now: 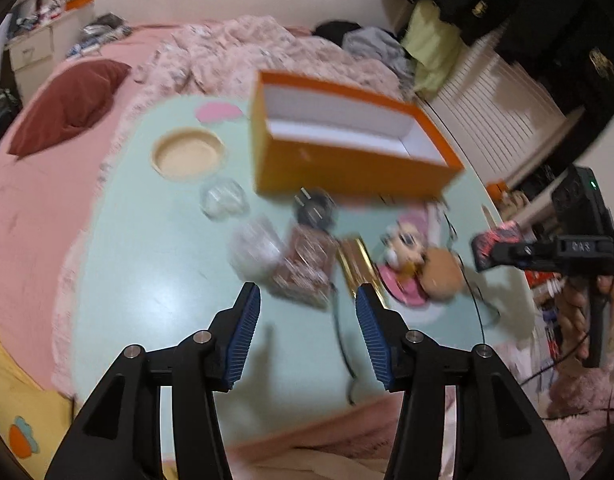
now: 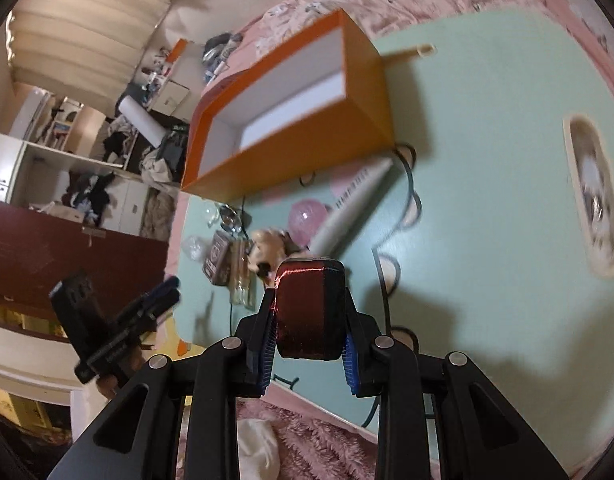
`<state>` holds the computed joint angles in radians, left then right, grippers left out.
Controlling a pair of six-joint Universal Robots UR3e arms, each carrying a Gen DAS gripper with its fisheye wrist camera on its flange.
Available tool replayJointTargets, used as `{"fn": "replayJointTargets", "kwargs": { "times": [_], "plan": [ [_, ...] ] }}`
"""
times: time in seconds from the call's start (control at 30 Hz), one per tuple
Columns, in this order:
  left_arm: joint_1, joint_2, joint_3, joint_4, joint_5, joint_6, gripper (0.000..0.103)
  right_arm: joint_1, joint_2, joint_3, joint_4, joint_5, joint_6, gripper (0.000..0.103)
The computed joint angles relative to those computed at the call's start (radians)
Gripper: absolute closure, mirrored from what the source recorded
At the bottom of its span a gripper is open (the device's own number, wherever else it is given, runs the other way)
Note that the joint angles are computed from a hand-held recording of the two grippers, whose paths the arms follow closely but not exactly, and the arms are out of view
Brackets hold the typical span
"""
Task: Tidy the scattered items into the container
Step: 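Carry the black pouch out and set it on the table, open right gripper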
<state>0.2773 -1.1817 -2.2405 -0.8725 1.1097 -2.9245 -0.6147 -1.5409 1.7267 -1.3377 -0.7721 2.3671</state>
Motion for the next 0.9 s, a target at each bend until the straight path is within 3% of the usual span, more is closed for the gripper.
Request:
{"fn": "replayJointTargets", "kwargs": {
  "times": [0.17,0.27,0.4,0.53,0.63,0.73,0.8,0.9],
  "plan": [
    [-0.054,-0.012,-0.079,0.102,-0.006,-0.068,0.052,0.024,0.029,0.095,-0.07,0.02,0.0,0.077],
    [-0.093,-0.023,-0.104,0.195,0.041,-0.128,0.052,0.067,0.077,0.097,-0.065,0.063,-0.009,0.077],
    [-0.106,-0.029,-0.118,0.22,0.066,-0.135,0.052,0.092,0.072,0.123,-0.102,0.098,0.001,0.074],
    [-0.121,-0.029,-0.132,0.241,0.118,-0.13,0.052,0.059,-0.098,0.264,-0.332,0.052,0.103,0.059],
    [-0.187,-0.057,-0.137,0.316,0.22,-0.155,0.052,0.031,-0.26,0.409,-0.546,0.015,0.184,0.058],
    [-0.188,-0.055,-0.15,0.317,0.21,-0.15,0.052,0.03,-0.395,0.522,-0.668,-0.03,0.217,0.054],
    [-0.194,-0.053,-0.163,0.337,0.219,-0.158,0.052,0.063,-0.503,0.599,-0.754,-0.093,0.242,0.054],
    [-0.265,-0.089,-0.181,0.45,0.337,-0.215,0.052,0.153,-0.669,0.723,-0.897,-0.225,0.294,0.054]
  ]
}}
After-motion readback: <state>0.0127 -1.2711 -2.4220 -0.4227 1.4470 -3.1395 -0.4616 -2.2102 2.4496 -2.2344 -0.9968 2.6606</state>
